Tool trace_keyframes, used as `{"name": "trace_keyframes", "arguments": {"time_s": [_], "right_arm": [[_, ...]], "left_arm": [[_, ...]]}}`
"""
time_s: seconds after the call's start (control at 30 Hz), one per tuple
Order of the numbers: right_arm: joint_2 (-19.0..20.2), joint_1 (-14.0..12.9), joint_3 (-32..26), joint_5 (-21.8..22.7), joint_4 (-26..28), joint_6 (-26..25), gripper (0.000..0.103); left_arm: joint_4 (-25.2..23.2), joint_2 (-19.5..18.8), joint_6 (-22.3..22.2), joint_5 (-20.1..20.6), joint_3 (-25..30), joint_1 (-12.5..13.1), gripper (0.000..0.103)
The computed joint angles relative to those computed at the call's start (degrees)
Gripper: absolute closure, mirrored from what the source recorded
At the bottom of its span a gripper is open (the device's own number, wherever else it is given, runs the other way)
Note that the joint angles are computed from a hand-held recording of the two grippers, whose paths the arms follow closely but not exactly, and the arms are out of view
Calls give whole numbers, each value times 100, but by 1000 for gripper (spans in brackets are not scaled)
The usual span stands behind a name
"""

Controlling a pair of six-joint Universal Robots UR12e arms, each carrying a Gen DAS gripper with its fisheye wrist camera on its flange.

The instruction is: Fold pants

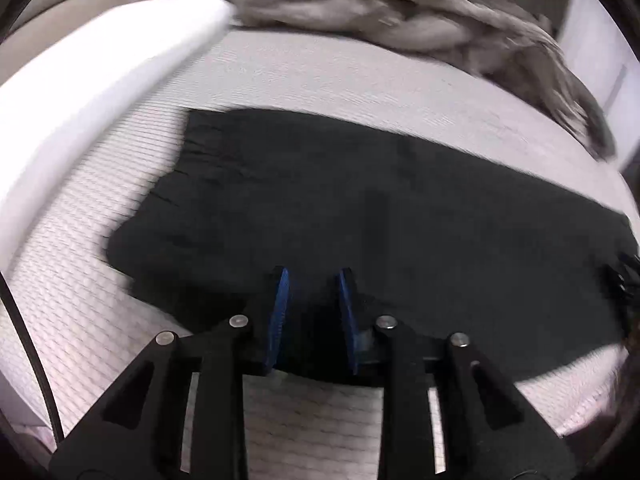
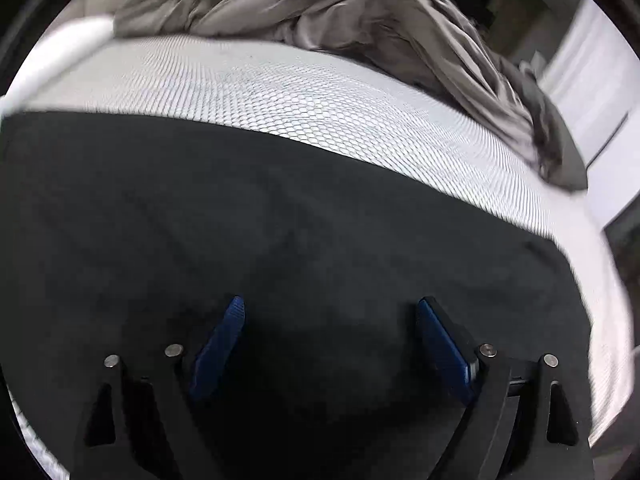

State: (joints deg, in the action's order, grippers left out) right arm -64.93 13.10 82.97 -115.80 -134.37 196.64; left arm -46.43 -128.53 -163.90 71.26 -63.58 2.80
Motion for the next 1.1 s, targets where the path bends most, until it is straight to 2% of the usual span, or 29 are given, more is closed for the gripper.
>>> {"name": "trace_keyframes", "arguments": {"time_s": [0.03, 0.07, 0.1, 0.13, 0.2, 0.23, 0.27, 0.3, 0.33, 0.4, 0.43, 0.47, 0.5, 0.57, 0.6, 0.67, 0.7, 0.73, 0.77, 0.83, 0.87, 0.9, 0.97, 1.1], "right_arm": [[-52, -29, 68, 186, -140, -65, 15], [-84, -21, 103, 404, -285, -154, 15], [-94, 0, 110, 648, -422, -257, 15], [-92, 19, 113, 966, -597, -373, 15], [-31, 85, 53, 1452, -807, -555, 15], [5, 130, 30, 1532, -884, -657, 15], [53, 165, -7, 1570, -911, -786, 15], [98, 208, -52, 1590, -841, -947, 15], [155, 272, -98, 1417, -739, -1124, 15], [162, 310, -62, 1267, -758, -1145, 15], [123, 288, -15, 1287, -745, -1066, 15], [73, 256, 45, 1270, -738, -985, 15], [11, 199, 145, 1292, -784, -988, 15], [-29, 102, 168, 1219, -735, -889, 15], [-64, 47, 209, 1251, -730, -803, 15], [-149, -79, 310, 1406, -709, -632, 15], [-160, -106, 322, 1363, -707, -626, 15], [-165, -103, 308, 1272, -640, -581, 15], [-165, -107, 305, 1275, -645, -580, 15], [-160, -86, 299, 1210, -705, -513, 15], [-160, -38, 305, 1179, -739, -406, 15], [-133, -14, 289, 1162, -823, -337, 15], [-4, 37, 179, 1186, -1070, -229, 15], [227, 188, -167, 1536, -1064, -168, 15]], "left_arm": [[174, 89, -89, 218, -143, -90, 78], [589, 273, -260, 675, -516, -216, 78], [788, 339, -331, 1018, -649, -352, 78], [873, 385, -388, 1121, -703, -439, 78], [1067, 450, -221, 907, -795, -482, 74], [1189, 474, -1, 1008, -844, -521, 66], [1248, 434, 126, 1267, -799, -559, 46], [1337, 366, 182, 1463, -731, -586, 32], [1370, 318, 226, 1554, -683, -558, 29], [985, 84, 199, 1747, -321, -418, 28], [703, -96, 164, 1801, 30, -254, 26], [558, -181, -69, 1635, 141, -136, 26], [465, -175, -216, 1296, 158, -29, 28], [431, -114, -273, 1055, 138, 81, 33], [610, -79, -284, 1240, 84, 81, 33], [969, -97, -457, 1988, 69, 51, 31], [925, -129, -610, 2070, 147, 82, 31], [822, -140, -897, 1912, 218, 147, 31], [762, -104, -1221, 1514, 214, 230, 31], [757, -55, -1597, 314, 190, 381, 31], [769, -51, -1622, -145, 199, 420, 31], [807, -29, -1586, -364, 168, 415, 30], [573, -46, -1062, -869, 230, 296, 24], [-11, -126, 31, -1026, 385, -67, 24]]}}
